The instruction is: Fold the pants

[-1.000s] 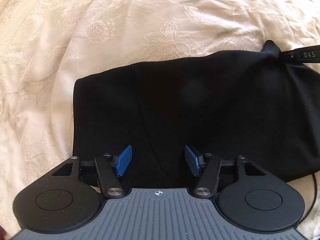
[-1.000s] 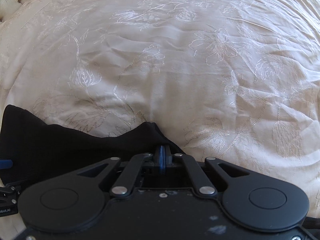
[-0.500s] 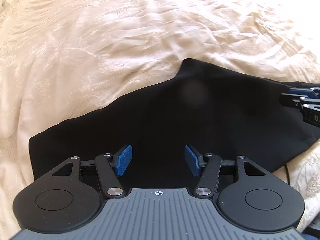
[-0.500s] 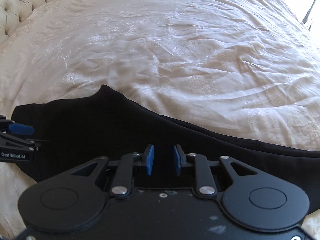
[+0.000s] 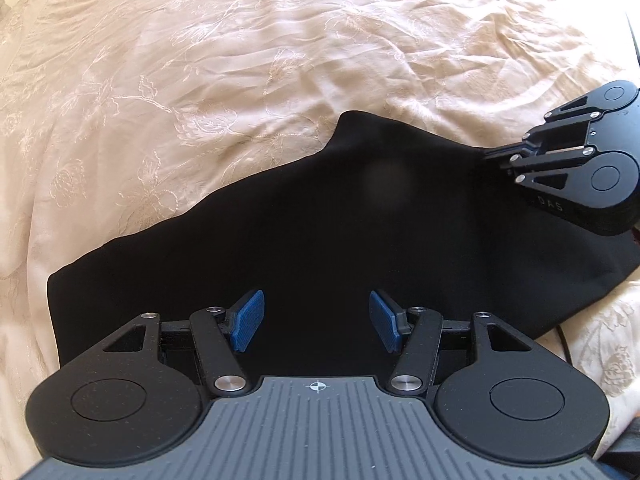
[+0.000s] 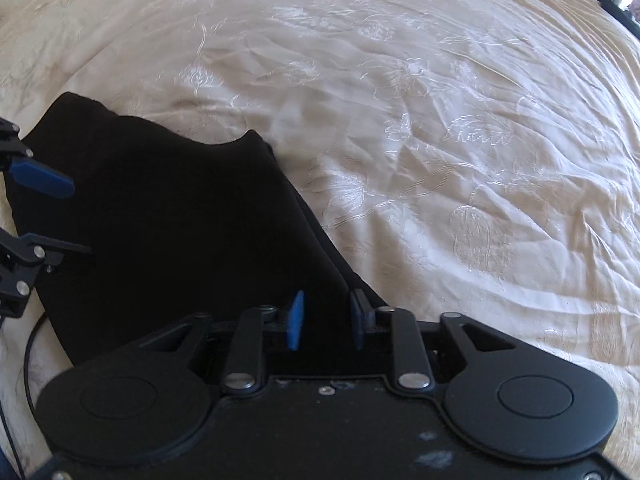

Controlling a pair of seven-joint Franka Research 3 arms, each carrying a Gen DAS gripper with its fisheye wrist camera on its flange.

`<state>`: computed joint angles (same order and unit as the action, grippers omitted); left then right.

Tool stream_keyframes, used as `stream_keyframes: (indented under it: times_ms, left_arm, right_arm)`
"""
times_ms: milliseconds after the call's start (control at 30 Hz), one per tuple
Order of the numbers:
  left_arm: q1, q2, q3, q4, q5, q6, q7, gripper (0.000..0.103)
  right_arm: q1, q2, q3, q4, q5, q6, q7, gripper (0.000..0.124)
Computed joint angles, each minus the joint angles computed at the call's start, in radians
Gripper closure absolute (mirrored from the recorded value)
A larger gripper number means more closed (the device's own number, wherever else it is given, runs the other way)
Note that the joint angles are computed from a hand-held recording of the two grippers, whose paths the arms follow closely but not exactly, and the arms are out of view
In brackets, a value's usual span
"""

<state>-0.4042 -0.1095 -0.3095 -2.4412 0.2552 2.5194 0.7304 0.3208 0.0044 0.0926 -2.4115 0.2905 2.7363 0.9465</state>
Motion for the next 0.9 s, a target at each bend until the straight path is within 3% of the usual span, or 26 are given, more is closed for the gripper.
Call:
stream_keyframes:
  times_ms: [200, 267, 400, 500, 600, 767, 900]
  left_arm:
    - [0.006, 0.013, 0.006, 0.014, -0.009, 0.005, 0.008, 0.046]
    - [0.007, 0.013, 0.004, 0.017, 0.0, 0.012, 0.004, 0.046]
    - [0.003, 0.021, 0.003, 0.027, -0.015, 0.034, 0.013, 0.046]
    - [-0.005, 0.052, -0.001, 0.054, -0.034, 0.052, 0.033, 0.046]
    - [-0.018, 0.099, -0.017, 0.114, 0.023, 0.037, 0.01, 0.046]
    - [-0.053, 0.176, -0.032, 0.207, 0.087, 0.045, -0.067, 0.046]
    - [-0.098, 0.285, -0.032, 0.32, 0.126, 0.025, -0.16, 0.046]
  right_arm:
    - [0.01, 0.053, -0.004, 0.012, -0.141, 0.073, 0.208, 0.119]
    - [0.014, 0.027, -0.004, -0.024, -0.115, 0.144, 0.286, 0.11]
    - [0.008, -0.091, -0.004, -0.122, 0.004, 0.215, 0.374, 0.102]
    - [-0.037, -0.193, 0.005, -0.209, -0.028, 0.205, 0.493, 0.101]
    - [-0.102, -0.297, 0.01, -0.301, -0.077, 0.175, 0.573, 0.1]
    - [-0.199, -0.405, -0.04, -0.402, -0.144, 0.122, 0.549, 0.098]
    - [-0.213, -0.417, -0.149, -0.425, -0.126, 0.131, 0.371, 0.097]
